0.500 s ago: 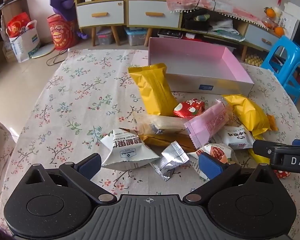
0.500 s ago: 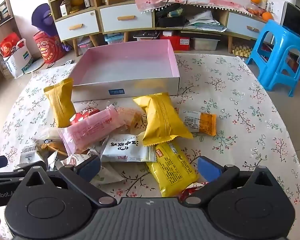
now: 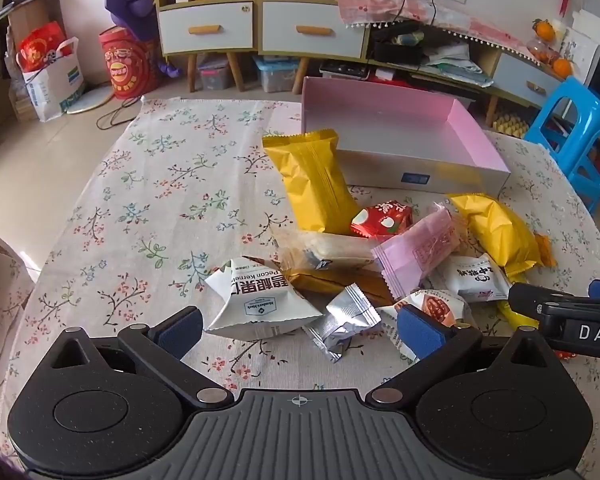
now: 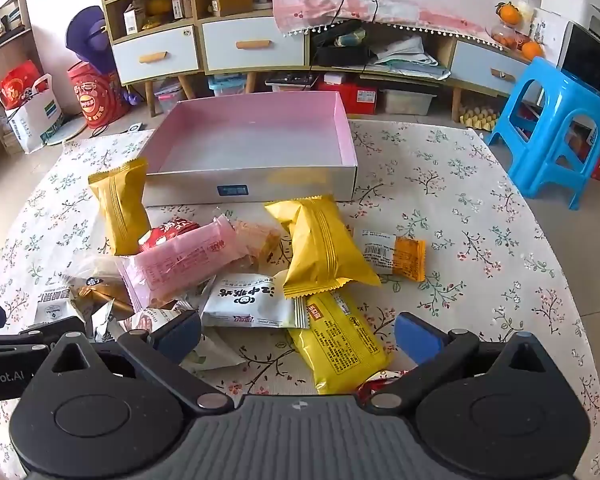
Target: Organize snacks
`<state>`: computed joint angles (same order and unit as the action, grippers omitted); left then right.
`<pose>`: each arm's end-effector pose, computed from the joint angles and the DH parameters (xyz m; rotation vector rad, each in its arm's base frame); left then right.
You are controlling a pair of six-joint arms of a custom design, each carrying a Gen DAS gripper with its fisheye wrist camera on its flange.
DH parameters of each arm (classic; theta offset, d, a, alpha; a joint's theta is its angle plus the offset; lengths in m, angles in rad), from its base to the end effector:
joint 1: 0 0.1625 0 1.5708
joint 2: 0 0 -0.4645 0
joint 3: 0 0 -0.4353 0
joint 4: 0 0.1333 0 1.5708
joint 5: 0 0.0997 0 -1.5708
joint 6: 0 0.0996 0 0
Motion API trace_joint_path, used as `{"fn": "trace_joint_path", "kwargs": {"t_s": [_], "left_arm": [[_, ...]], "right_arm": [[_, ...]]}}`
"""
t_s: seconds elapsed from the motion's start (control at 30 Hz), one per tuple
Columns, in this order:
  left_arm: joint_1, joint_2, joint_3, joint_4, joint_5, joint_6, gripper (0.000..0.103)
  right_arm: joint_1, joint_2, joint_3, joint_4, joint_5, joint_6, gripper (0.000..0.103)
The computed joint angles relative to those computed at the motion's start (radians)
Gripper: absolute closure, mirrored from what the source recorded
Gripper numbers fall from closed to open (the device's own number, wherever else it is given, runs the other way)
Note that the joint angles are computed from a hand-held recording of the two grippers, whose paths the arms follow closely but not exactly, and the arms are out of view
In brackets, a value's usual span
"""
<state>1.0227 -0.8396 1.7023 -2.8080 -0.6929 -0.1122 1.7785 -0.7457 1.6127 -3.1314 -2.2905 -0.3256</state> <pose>-0.1904 -0.7148 0.1549 0.2994 2.3042 -0.7671 0.2203 -0.7175 0.1519 0.3018 -2.2819 0.7723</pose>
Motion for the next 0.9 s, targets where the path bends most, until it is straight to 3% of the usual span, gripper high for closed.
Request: {"fn": "trace_joint_path", "kwargs": {"t_s": [0.9], "left_arm": [[-0.001, -0.001, 0.005, 0.011, 0.001, -0.011, 0.000]], "right_arm": [[0.004, 0.004, 0.008, -0.021, -0.002, -0.018, 0.010]]}}
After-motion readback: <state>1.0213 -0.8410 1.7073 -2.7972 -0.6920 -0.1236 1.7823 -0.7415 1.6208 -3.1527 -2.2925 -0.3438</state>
